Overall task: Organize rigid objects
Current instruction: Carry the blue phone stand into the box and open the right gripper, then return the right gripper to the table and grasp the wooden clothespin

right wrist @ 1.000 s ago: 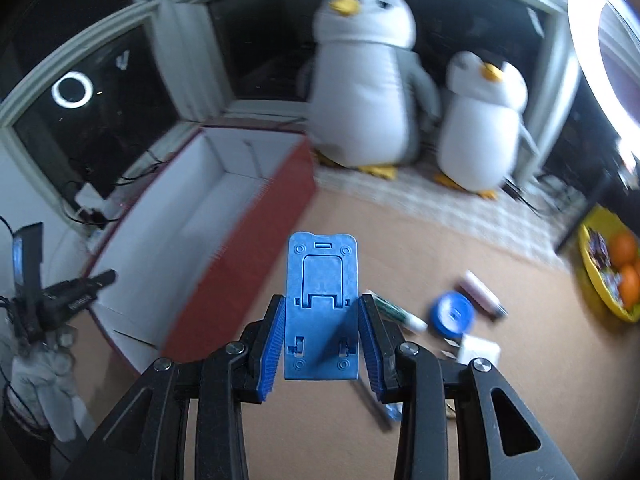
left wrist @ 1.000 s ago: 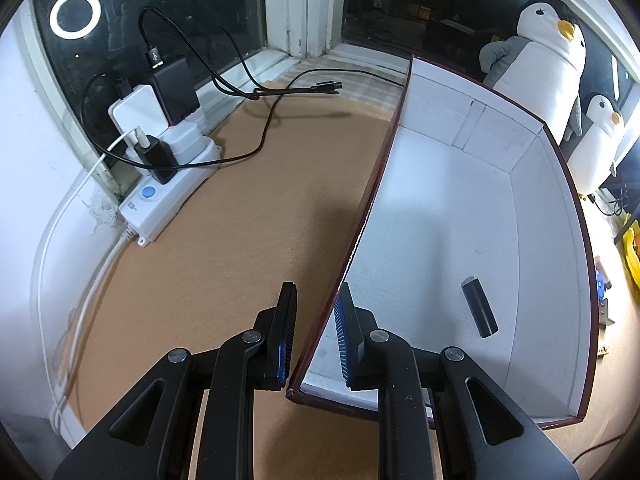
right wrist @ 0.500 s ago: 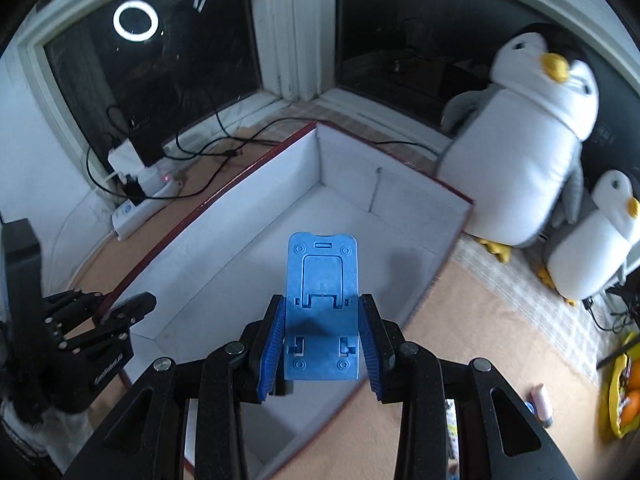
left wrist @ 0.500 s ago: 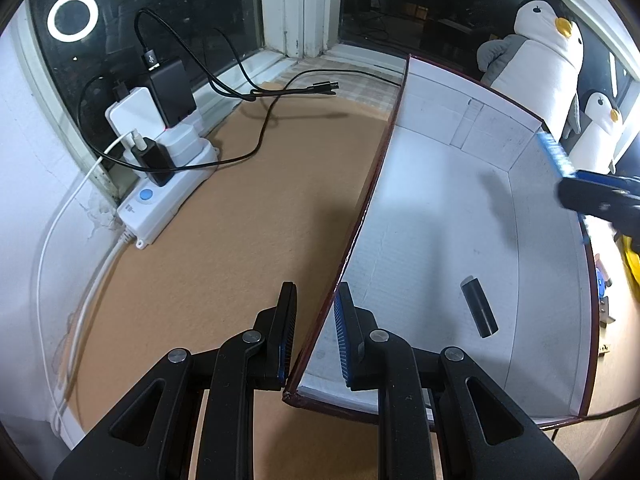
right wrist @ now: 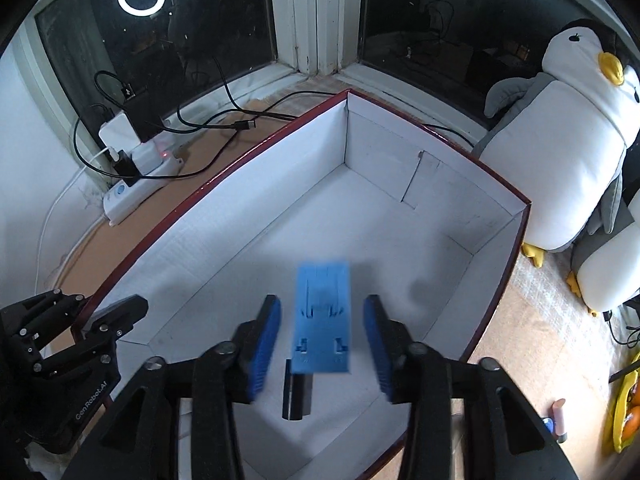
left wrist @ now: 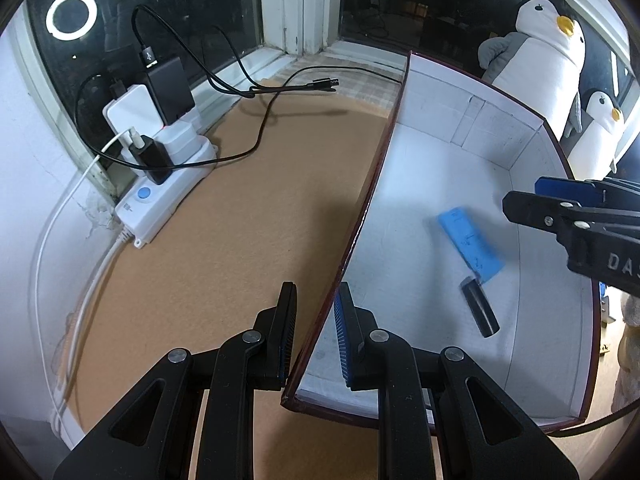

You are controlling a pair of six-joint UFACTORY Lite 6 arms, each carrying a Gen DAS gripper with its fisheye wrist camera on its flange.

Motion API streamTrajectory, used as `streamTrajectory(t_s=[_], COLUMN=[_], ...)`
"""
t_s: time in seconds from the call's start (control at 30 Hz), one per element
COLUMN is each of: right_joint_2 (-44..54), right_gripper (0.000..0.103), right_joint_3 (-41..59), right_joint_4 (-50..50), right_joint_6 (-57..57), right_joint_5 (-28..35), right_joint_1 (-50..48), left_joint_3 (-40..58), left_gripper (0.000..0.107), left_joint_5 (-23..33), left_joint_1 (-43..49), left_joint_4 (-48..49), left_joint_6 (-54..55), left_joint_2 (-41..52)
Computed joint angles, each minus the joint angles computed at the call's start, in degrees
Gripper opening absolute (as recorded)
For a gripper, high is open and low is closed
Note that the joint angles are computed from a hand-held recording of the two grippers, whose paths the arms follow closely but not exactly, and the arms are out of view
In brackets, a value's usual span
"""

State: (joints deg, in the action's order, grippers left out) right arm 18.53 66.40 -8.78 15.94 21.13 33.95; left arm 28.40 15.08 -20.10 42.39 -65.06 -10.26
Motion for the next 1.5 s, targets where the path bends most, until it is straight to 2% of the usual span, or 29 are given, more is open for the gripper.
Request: streamTrajectory(t_s=[0.1, 0.33, 0.6, 0.73, 0.83, 0.9, 1.03, 1.2, 1.33, 1.5], right_joint_2=[-1.1, -9.8, -30.2, -41.9, -49.5, -53.2, -54.1, -50.9, -47.0, -45.7], right_gripper=[0.046, 0.046, 0.046, 0.046, 0.046, 0.046, 0.046, 0.046, 0.046, 0.046], right_joint_3=[-0.6, -7.1, -22.9, -31.0, -35.9, -38.9, -42.5, -46.9, -48.7, -52.0], right_joint_4=[-0.6, 7.7, 19.2, 24.2, 27.5, 31.0, 35.6, 37.1, 37.1, 34.8], right_joint_6=[0.7, -6.1, -17.0, -25.6, -34.4, -43.5, -60.8, -76.5, -84.1, -87.8], right_joint_5=[1.1, 0.3, 0.9, 5.2, 11.1, 14.8, 19.3, 17.5, 13.4, 7.2], right_joint_1=[-0.1, -3.4, -12.6, -22.0, -33.8, -44.0, -62.9, -79.0, -83.0, -80.6], left_joint_3=[0.1, 0.6, 0.4, 0.4, 0.6, 0.8, 1.5, 2.2, 2.5, 2.7], left_gripper=[0.017, 0.018, 0.018, 0.018, 0.018, 0.023, 0.027, 0.032, 0.032, 0.032], left_joint_5=[0.1, 0.4, 1.3, 1.6, 2.1, 2.4, 3.0, 4.3, 5.5, 6.8], left_joint_1=[0.0, 0.3, -0.1, -0.2, -0.3, -0.3, -1.1, -2.5, -3.2, -3.6], left_joint_4=[0.2, -1.1, -1.0, -1.5, -2.3, -3.3, -4.1, -2.9, -2.6, -1.9], left_joint_6=[-0.3, 1.6, 1.2, 1.8, 2.6, 3.6, 4.2, 2.4, 1.8, 0.6], left_joint_2=[0.3, 0.6, 0.0, -0.2, -0.3, 0.0, 0.7, 1.5, 1.6, 1.4])
